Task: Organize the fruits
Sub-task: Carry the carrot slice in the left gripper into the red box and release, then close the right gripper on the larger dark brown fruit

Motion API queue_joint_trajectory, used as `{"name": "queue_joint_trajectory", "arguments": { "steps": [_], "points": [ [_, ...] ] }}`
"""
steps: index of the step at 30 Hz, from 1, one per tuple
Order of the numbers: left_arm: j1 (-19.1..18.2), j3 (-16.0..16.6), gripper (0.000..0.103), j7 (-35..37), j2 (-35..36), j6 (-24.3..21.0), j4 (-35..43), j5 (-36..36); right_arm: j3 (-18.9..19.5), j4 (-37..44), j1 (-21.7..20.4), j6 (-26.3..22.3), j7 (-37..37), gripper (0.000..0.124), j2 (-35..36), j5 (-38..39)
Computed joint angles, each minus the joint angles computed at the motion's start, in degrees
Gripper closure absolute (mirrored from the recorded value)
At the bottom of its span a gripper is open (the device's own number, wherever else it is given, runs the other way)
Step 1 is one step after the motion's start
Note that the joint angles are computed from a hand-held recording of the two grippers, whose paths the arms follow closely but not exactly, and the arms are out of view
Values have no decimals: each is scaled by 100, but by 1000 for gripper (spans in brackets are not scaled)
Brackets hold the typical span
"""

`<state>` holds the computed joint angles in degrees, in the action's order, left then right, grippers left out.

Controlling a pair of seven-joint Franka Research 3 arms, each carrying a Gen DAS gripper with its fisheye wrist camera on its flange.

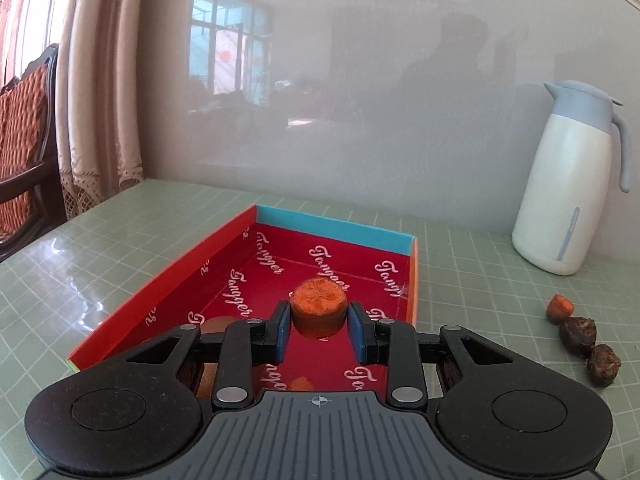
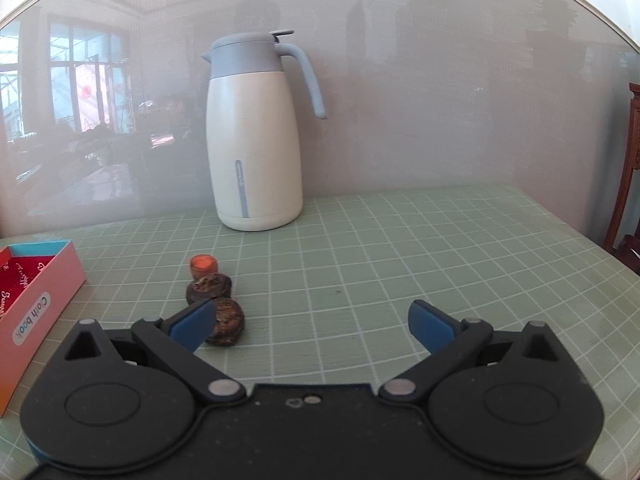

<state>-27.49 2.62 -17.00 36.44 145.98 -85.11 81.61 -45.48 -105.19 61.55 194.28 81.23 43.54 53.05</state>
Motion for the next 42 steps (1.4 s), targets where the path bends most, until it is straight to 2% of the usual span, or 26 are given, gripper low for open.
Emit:
{"name": "queue_joint_trajectory", "arguments": {
  "steps": [4,11,18,19,20,21,23,25,28,33,36,37,39,42],
  "points": [
    [172,-92,72,207,-4,143,-84,-400,-18,83,29,-56,39,21,60,-47],
    [196,-28,72,362,1,360,-132,-628,-210,141,165,-166,351,21,211,-277],
    [154,91,70,-147,-245,623,-443,-304,-280,118,190,-204,668,21,250,-578],
    [125,103,70,-235,-321,584,-526,-176,-307,119,206,-221,703,21,268,-601],
    [94,105,65,-328,-396,500,-606,-40,-338,118,224,-240,743,21,288,-628],
    [41,110,50,-465,-490,337,-708,131,-337,120,212,-249,783,21,294,-669],
    [-38,80,32,-776,-687,-43,-925,485,-346,128,201,-277,871,21,309,-741],
    [-61,20,31,-1006,-871,-326,-1138,796,-347,133,188,-291,961,21,314,-826],
    [65,-148,31,-1177,-1123,-494,-1448,976,-374,154,195,-331,1079,21,356,-937],
    [418,-476,31,-1464,-1570,-615,-2083,936,-360,232,137,-451,1327,21,398,-1205],
    [568,-651,31,-1714,-1786,-888,-2407,979,-357,318,90,-552,1520,21,458,-1406],
    [614,-705,30,-1775,-1848,-968,-2498,966,-314,355,37,-585,1575,21,451,-1495],
    [698,-794,21,-1919,-1965,-1134,-2690,904,-211,439,-84,-628,1684,21,436,-1671],
    [816,-886,20,-2087,-2092,-1260,-2899,857,-103,574,-225,-720,1856,22,450,-1928]
  ]
}}
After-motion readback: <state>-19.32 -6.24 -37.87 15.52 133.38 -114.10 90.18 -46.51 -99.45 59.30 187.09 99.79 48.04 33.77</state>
